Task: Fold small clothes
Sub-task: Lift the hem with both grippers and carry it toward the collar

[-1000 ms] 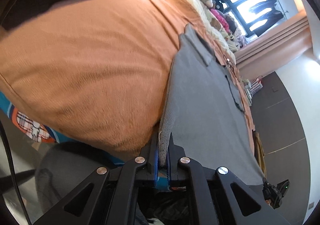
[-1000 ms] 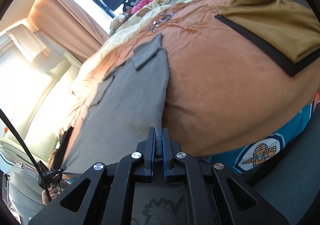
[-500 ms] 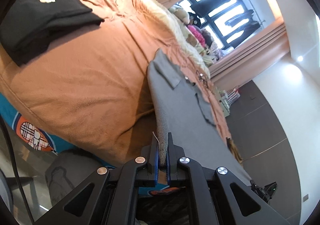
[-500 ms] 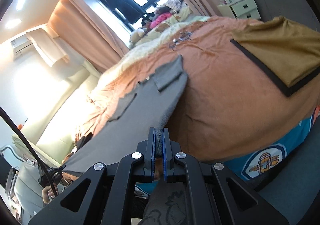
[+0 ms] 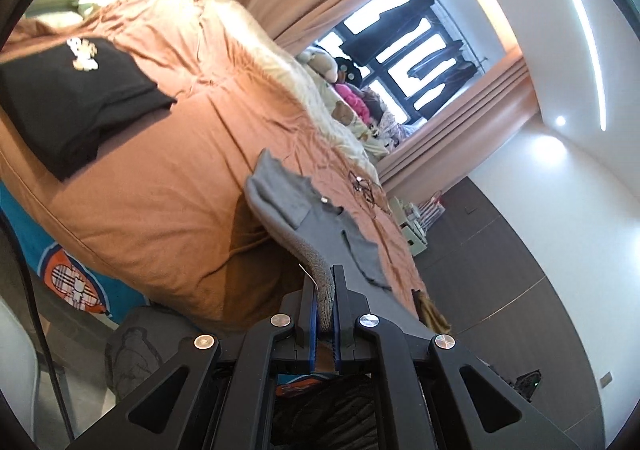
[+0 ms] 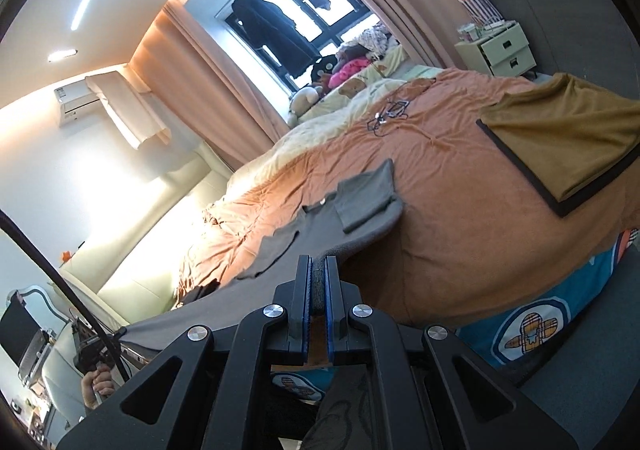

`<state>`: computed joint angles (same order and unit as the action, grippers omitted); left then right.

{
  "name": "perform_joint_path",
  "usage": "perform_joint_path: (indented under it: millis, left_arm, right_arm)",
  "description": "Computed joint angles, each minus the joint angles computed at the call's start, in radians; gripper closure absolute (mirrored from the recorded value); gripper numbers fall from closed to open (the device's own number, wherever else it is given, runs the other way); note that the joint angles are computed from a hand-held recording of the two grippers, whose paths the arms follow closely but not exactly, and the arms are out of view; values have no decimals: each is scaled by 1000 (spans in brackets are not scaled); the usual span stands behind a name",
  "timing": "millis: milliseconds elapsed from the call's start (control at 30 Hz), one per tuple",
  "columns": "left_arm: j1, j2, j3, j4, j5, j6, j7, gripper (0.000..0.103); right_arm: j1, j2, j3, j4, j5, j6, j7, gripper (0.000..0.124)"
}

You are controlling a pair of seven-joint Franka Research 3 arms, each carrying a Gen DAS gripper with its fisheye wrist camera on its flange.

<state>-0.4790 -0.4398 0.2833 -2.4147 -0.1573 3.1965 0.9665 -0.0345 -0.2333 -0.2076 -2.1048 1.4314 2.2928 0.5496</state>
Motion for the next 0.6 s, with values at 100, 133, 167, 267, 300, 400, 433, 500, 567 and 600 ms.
perform_joint_path:
  millis: [100,133,167,267,300,400,433,500,567,600]
  left_arm:
    - [73,-25,-77,7,23,-31,-21,98]
    - [83,-34,-90,9,27,-35,-24,98]
    - [98,-43,-107,11,34,-40,-28,98]
    - [151,-53,-150,22,61,-69,-39,98]
    - [182,-41,-172,41,76,-96,-44,98]
    - [206,20,-171,109,71,-161,-28,98]
    - [211,36,-170,124,62,-168,-17,98]
    - [210,86,-156,171,27,-184,17,98]
    - [210,142,-144,225,-14,-209,55,98]
    - [215,163,-145,249,-34,-223,72,98]
  right_arm:
    - [-3,-12,-10,-11,22,-14,-22,122]
    - [-4,-16,-13,-15,30,-19,-30,122]
    - [-6,-19,-16,-18,37,-23,-38,122]
    - [-7,-2,-16,-2,48,-21,-60,122]
    - [-6,13,-11,10,50,-14,-62,122]
    - [-5,54,7,49,46,10,-62,122]
    - [-5,73,12,70,42,11,-56,122]
    - [-5,128,27,129,31,22,-35,122]
    - [-10,179,47,195,3,32,5,122]
    - [-11,220,58,244,-13,43,31,122]
